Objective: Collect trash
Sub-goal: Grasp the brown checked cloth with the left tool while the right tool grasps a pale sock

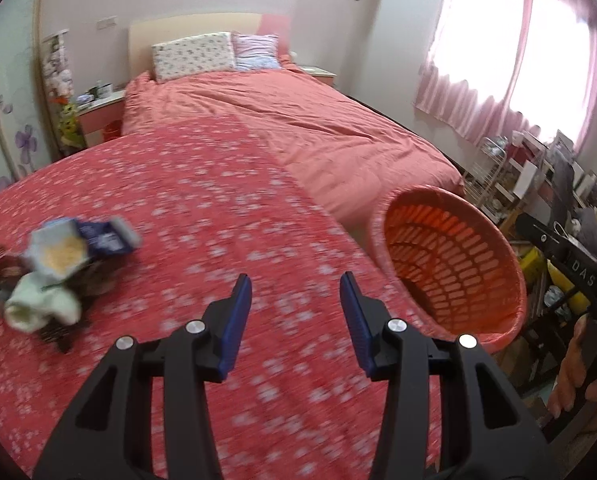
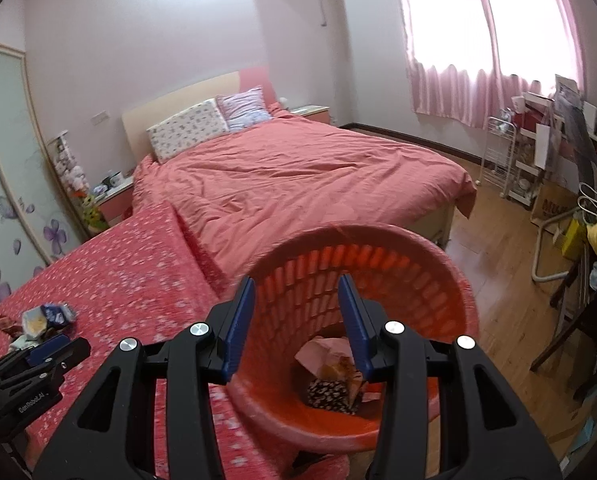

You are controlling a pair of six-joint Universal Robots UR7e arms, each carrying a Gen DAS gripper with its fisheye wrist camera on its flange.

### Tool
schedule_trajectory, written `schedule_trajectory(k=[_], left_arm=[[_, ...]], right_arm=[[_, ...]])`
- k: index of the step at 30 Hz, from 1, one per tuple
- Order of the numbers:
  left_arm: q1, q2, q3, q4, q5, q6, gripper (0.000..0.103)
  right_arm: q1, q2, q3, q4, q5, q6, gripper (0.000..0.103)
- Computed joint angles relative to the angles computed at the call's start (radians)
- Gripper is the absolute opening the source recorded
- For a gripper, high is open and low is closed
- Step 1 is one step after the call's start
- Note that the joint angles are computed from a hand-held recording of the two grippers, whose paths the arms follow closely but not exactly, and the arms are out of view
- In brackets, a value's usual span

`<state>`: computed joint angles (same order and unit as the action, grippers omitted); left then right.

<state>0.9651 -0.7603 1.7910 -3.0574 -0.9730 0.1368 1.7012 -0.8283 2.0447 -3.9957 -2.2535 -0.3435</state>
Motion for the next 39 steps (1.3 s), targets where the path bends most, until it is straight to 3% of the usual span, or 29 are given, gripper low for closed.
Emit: schedule_trajectory(k=[18,24,33,35,37,38,39], left_arm=[[0.128,-0.244,0.153,-0.113,0.143,-0.056,0.050],[0.194,-0.270,0.089,-0.112,0.160,-0.092,0.058],[0.245,-0.160,-0.140,0.031,0.178,-0.114,0.060],[0.257,-0.144,-0.180,0.088,0.184,-0.144,0.052],[0.272,-0.140,-0.198,0.128,0.161,-0.170,0.033],[0.280,-0.150,-0.195,0.137,0.129,-0.172,0.017],[0.285,-0.155,-0.184,0.122,0.115,-0.161,0.016]], right_arm=[[0.133,0.159,-0.110,0.184,0.002,-0.016,0.044],[0.165,0.230,-0.167,0.235,-0.005,-0.026,0.044],[0.191,0.316,-0.257,0.288,-0.021,-0.044,0.044],[0.192,0.324,-0.272,0.306,-0.024,-0.035,0.044],[0.193,0.328,-0.278,0.320,-0.022,-0.024,0.044],[0.194,0.329,-0.281,0.329,-0.020,-0.020,0.044],[0.196,0.333,-0.286,0.334,-0.020,-0.020,0.044]])
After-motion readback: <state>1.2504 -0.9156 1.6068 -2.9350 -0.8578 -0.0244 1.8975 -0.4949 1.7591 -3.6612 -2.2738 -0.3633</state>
